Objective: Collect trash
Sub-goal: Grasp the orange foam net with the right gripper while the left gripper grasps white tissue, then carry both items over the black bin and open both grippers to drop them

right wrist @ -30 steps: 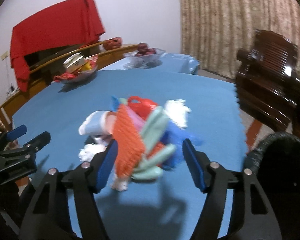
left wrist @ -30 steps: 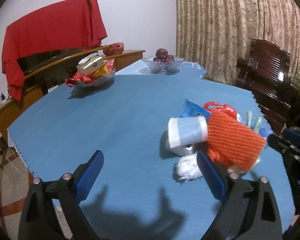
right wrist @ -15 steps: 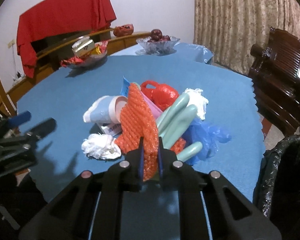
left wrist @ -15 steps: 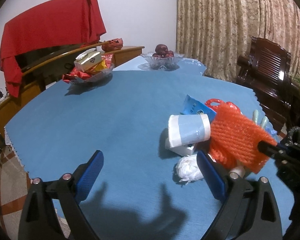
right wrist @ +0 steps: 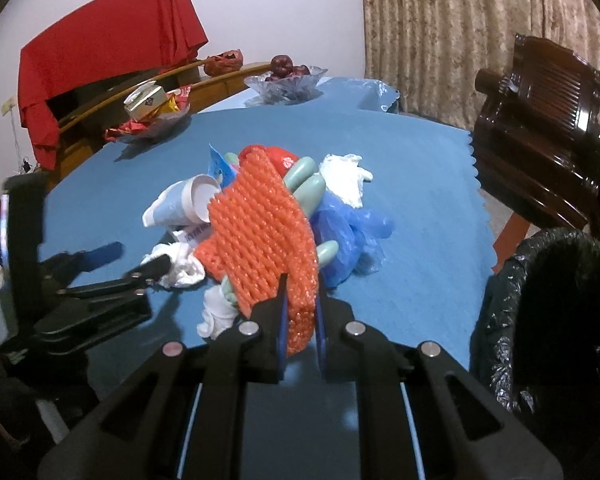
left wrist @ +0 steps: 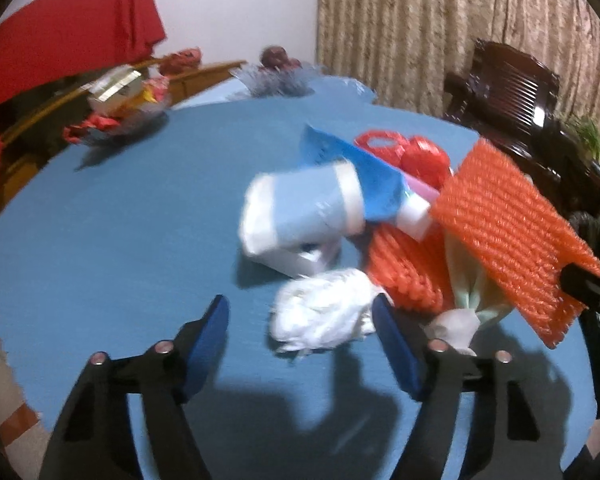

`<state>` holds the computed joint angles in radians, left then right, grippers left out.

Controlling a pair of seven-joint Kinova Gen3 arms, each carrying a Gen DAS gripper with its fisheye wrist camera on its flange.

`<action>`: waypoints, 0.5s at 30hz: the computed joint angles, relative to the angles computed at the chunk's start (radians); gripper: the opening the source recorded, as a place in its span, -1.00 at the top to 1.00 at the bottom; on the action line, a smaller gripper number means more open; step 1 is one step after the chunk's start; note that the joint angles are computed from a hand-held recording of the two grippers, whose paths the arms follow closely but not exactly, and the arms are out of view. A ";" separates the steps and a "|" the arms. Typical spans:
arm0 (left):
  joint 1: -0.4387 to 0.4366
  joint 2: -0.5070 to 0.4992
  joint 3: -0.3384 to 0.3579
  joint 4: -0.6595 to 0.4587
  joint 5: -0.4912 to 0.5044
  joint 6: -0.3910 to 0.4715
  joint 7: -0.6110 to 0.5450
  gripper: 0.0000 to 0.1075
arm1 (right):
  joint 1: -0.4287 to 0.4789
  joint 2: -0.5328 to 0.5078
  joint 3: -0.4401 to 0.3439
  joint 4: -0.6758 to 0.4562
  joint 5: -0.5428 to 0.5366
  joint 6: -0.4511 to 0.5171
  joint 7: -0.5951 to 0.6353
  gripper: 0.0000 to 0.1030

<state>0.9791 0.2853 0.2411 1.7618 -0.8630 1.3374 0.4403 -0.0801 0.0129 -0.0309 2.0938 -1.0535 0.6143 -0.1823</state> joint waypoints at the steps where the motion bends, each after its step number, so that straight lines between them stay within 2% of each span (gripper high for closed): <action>1: -0.018 -0.001 0.000 0.009 0.008 -0.039 -0.015 0.05 | 0.000 0.000 0.000 0.000 0.002 0.000 0.002 0.79; 3: -0.031 -0.010 -0.002 0.031 0.010 -0.096 -0.017 0.25 | 0.001 -0.002 0.001 0.001 0.004 0.006 0.005 0.79; 7: -0.017 -0.016 -0.001 0.038 -0.004 -0.094 0.007 0.53 | 0.009 -0.007 0.009 0.000 -0.005 0.035 0.020 0.79; 11: 0.013 -0.034 0.011 0.031 -0.010 -0.039 0.053 0.61 | 0.019 -0.013 0.022 -0.012 -0.012 0.083 0.029 0.79; 15: 0.047 -0.048 0.038 -0.010 -0.023 0.059 0.070 0.62 | 0.030 -0.031 0.037 -0.016 -0.035 0.136 0.062 0.79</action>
